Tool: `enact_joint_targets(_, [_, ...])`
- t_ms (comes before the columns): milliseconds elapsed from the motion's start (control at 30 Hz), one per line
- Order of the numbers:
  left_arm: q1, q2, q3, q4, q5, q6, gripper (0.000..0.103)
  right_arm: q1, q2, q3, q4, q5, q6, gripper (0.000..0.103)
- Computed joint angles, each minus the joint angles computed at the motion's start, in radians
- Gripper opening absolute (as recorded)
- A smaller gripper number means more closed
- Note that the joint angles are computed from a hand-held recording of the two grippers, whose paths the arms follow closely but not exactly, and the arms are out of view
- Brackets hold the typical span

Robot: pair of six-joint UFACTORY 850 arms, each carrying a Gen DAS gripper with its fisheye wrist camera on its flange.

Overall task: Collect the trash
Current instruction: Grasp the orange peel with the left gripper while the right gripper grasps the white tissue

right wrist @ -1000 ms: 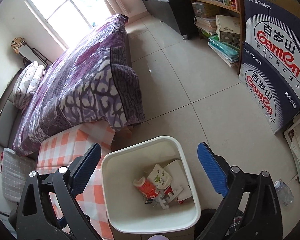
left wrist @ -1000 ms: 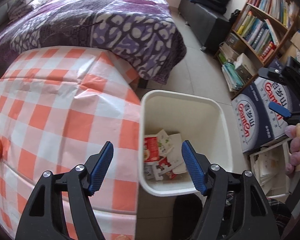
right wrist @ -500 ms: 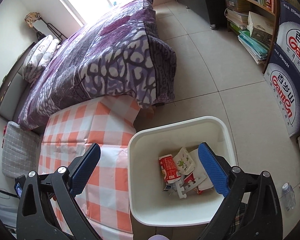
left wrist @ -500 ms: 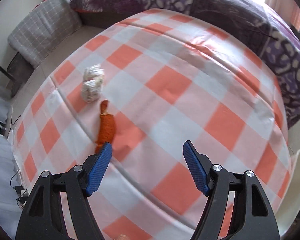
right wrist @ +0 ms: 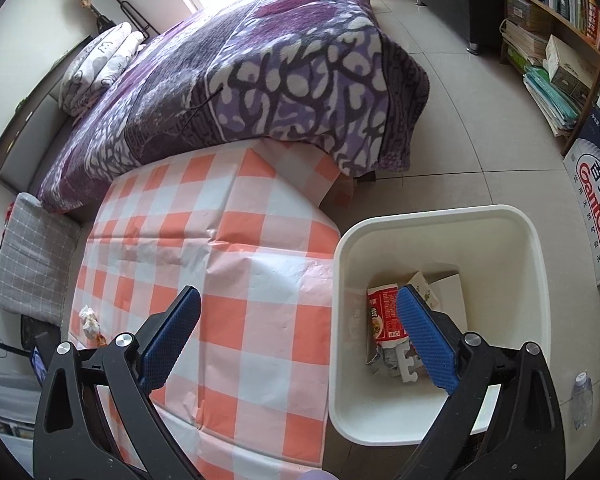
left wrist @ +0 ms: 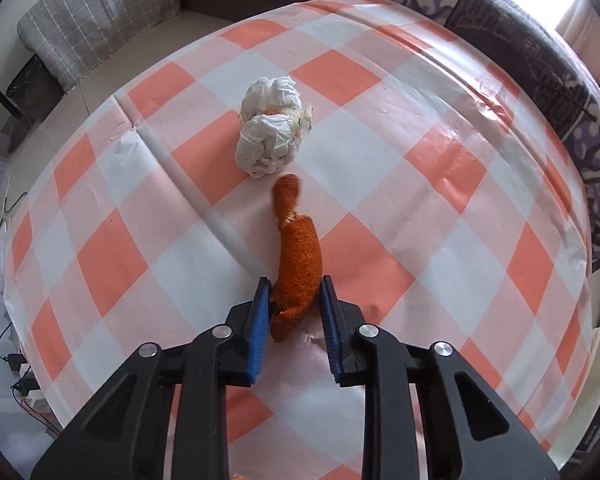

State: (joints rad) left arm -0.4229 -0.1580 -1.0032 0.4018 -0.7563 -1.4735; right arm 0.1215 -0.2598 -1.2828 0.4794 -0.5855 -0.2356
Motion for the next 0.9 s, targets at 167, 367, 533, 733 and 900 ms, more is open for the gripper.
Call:
enact_joint_targets(167, [0.01, 0.122, 0.073, 0.049, -0.023, -0.083, 0.024, 0.087, -0.011, 0.02, -0.125, 0.06, 0.044, 0.094])
enact_joint_targets(367, [-0.033, 0.321, 0.11, 0.242, -0.182, -0.263, 0.021, 0.248, -0.069, 0.003, -0.186, 0.093, 0.005, 0.094])
enact_joint_targets(533, [-0.086, 0.433, 0.124, 0.347, -0.291, -0.402, 0.019, 0.375, -0.156, -0.077, 0.019, 0.065, -0.147, 0.094])
enact_joint_targets(733, [-0.116, 0.48, 0.133, 0.39, -0.329, -0.434, 0.004, 0.507, -0.258, -0.194, 0.144, 0.066, -0.221, 0.094])
enact_joint_targets(900, [-0.089, 0.52, 0.161, 0.365, -0.271, -0.383, 0.004, 0.568, -0.312, -0.258, 0.067, 0.086, -0.167, 0.094])
